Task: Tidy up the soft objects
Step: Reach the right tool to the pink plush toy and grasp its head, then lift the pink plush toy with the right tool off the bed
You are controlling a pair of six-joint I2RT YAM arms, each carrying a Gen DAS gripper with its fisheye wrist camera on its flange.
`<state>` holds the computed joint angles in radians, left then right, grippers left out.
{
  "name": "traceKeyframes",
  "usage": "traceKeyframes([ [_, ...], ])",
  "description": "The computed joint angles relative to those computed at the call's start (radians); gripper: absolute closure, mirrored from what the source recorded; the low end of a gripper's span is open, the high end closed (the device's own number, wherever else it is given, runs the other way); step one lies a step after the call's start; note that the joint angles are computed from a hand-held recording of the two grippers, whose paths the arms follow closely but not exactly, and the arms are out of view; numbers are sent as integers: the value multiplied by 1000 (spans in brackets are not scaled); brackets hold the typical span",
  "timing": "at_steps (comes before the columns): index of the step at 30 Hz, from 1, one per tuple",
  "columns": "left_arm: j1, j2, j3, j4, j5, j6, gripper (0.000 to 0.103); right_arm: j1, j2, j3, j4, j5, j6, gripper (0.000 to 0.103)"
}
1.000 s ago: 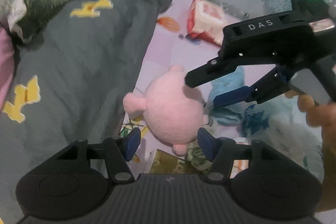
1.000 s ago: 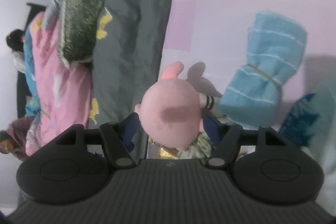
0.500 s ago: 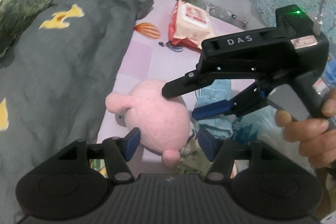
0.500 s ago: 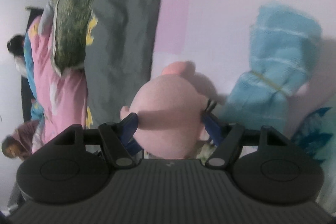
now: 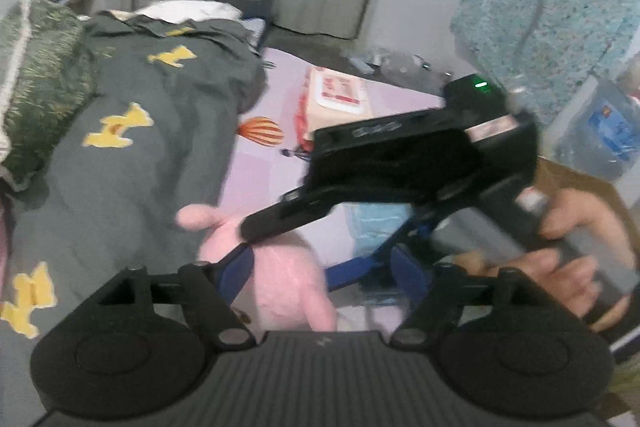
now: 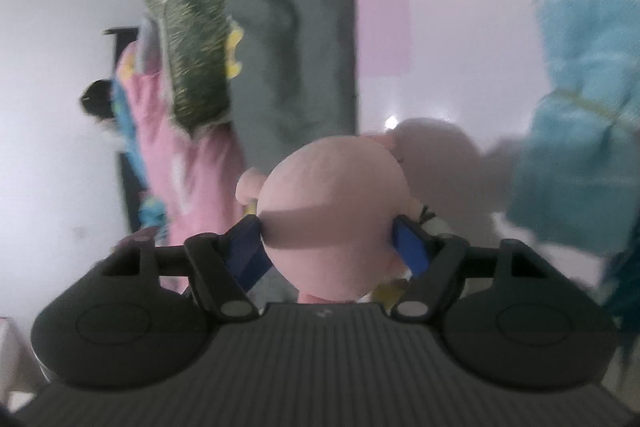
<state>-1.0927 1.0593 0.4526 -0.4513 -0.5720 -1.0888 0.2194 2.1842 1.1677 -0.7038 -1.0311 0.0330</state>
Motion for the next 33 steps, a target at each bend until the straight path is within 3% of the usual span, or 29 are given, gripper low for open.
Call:
traceKeyframes([
  [3, 75, 85, -26, 133, 85, 52, 28, 2, 33, 8, 38, 44, 62, 25],
  [11, 71, 216, -28, 340, 31, 180, 28, -34, -130, -100, 227, 194, 130, 26],
  [16, 64, 188, -72, 415, 11, 201, 19, -44, -150, -100, 245, 184, 119, 25],
  [22, 63, 126, -80, 348, 2, 195, 18, -35, -155, -91, 258, 193, 105, 24],
  [27, -1, 56, -95, 221, -57, 176, 18, -52, -161, -93, 251, 233, 82, 24],
  [30, 27, 50, -117, 198, -16, 175, 18, -67, -192, -111, 241, 249, 11, 24],
  [33, 93, 72, -137, 242, 53, 208, 19, -60, -227, -131, 229, 285, -70, 22],
])
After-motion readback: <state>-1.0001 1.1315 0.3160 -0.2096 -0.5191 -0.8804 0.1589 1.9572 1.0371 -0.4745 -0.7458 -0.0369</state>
